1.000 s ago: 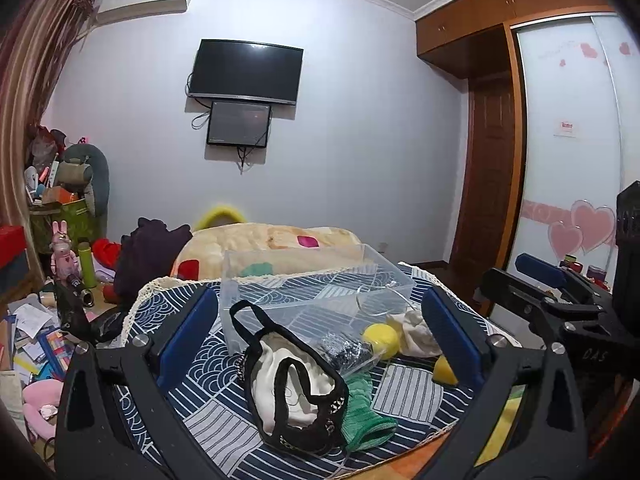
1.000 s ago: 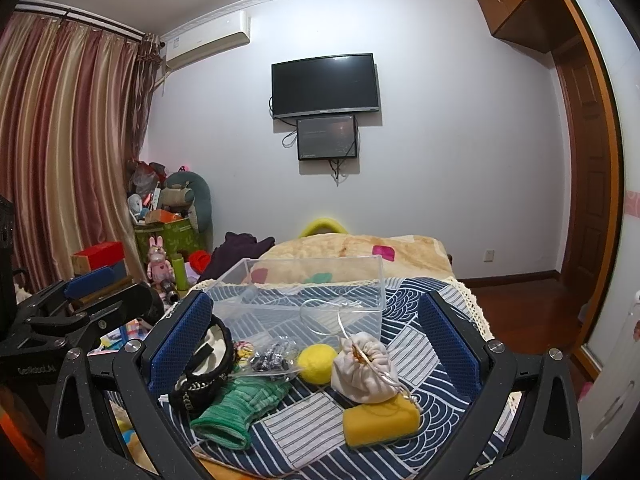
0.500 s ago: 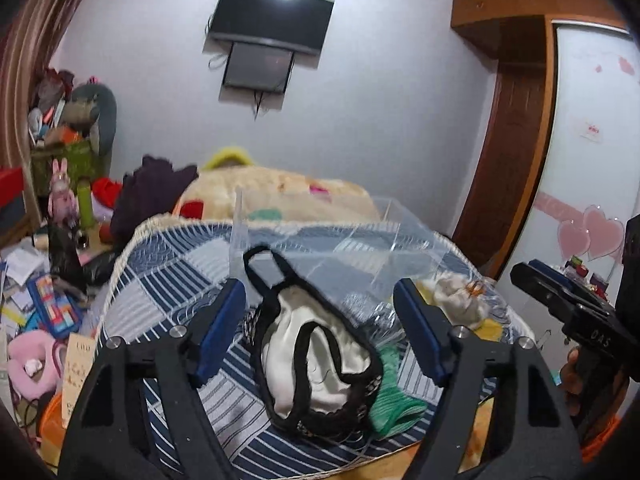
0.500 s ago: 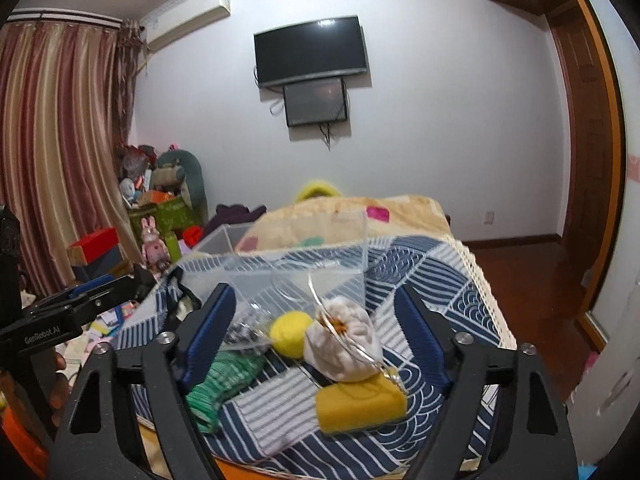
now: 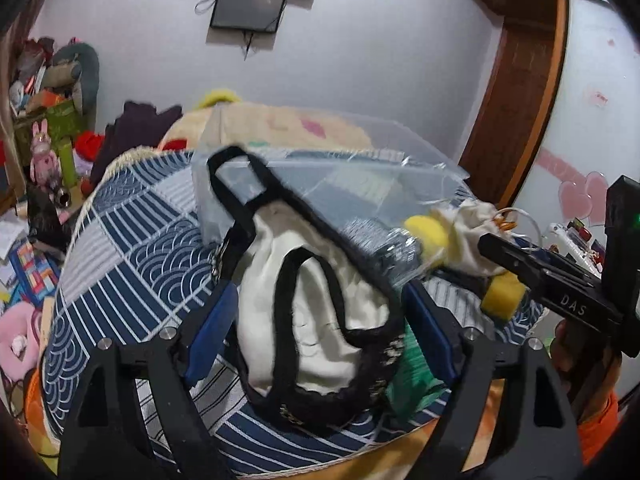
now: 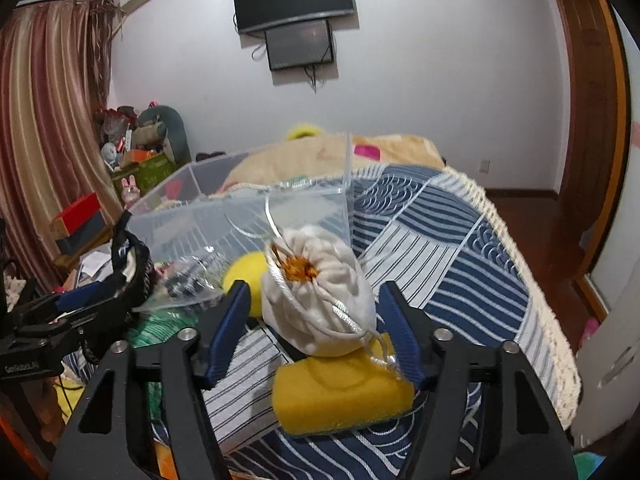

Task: Organize soft objects
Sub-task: 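Grasp the white drawstring pouch with the right tool while the left tool grasps the black-and-white bra, then lower the pouch into the clear box with the right tool while the left tool drops the bra in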

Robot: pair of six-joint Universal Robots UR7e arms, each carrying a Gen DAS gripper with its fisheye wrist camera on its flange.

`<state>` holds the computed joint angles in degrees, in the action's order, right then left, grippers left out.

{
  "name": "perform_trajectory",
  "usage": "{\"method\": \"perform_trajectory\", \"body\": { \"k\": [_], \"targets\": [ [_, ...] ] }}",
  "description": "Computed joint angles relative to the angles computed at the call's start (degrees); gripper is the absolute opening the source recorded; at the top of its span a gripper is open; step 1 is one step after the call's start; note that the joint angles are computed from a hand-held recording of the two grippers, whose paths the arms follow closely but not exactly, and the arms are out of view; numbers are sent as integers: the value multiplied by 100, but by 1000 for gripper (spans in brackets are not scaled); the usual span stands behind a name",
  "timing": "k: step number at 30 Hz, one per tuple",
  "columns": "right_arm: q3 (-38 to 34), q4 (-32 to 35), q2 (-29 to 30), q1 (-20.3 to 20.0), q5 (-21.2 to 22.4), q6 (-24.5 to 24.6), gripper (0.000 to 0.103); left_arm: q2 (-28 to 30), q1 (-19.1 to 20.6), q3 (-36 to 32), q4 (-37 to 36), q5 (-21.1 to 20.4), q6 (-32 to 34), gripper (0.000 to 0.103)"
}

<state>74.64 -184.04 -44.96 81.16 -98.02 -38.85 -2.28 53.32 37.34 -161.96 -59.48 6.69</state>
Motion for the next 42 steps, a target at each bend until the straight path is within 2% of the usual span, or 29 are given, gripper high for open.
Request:
{"method": "perform_trajectory", "body": {
  "k": [3,12,18,20,23,26,30,35,38,42],
  "targets": [
    [-45,186,-5,-28,6,65,48,10,66,-62,127,-87,-176,84],
    [2,107,-32,-65,65,43,26,79,226,-280,437,-16,-457,84],
    [70,15,-97,-83,225,112,19,-5,243,-122,270,-157,-300,58],
    [137,-92,-128,-82,286,87,18,-65,231,-8,166,-206,-231,43],
    [259,-249,-192,-82,419,31,18,-147,190,140,-4,-217,-133,27],
    [307,-346,-206,-43,501,10,17,-242,167,289,-203,-320,-19,24],
    [408,-496,-267,-21,667,-75,17,-376,86,527,-540,-333,159,24],
    [431,-593,-322,27,822,-146,17,-579,15,798,-810,-553,230,24],
    [385,-643,-329,75,897,-242,17,-600,-6,724,-871,-636,338,24],
    [247,-713,-274,142,982,-365,17,-463,-15,299,-815,-674,437,24]
  ]
}}
